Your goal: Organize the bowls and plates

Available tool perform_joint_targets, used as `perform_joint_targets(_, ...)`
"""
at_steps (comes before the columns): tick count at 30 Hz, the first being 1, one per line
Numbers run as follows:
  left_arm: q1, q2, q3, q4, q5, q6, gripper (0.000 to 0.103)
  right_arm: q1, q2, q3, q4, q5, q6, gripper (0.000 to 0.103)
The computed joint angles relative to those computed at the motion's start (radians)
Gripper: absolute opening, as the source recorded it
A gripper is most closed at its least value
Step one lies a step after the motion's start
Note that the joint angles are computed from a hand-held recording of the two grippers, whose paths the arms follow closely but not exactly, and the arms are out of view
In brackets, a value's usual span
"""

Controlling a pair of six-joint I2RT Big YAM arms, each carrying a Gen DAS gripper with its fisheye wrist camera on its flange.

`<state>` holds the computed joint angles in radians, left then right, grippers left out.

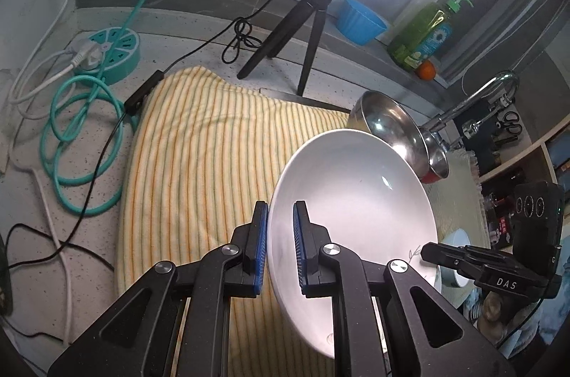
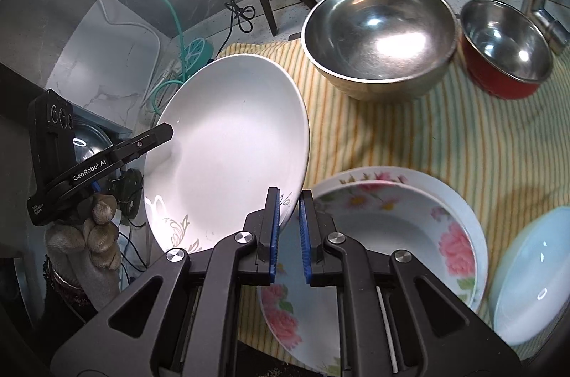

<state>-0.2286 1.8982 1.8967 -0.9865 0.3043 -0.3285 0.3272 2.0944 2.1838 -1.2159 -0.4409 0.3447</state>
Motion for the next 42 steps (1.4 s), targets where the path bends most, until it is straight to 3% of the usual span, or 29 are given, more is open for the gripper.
perform_joint_targets(20, -0.097, -0.025, -0.037, -0.03, 0.017, 0.033, 0.012, -0.06, -0.21, -0.33, 0.086, 0.016, 0.025, 0.011)
perform_joint_targets(42, -0.166, 0.013, -0.028, -0.089, 0.04, 0.079, 0.012, -0.109, -0.295, -0.494, 0.095, 0.062, 0.037, 0.011)
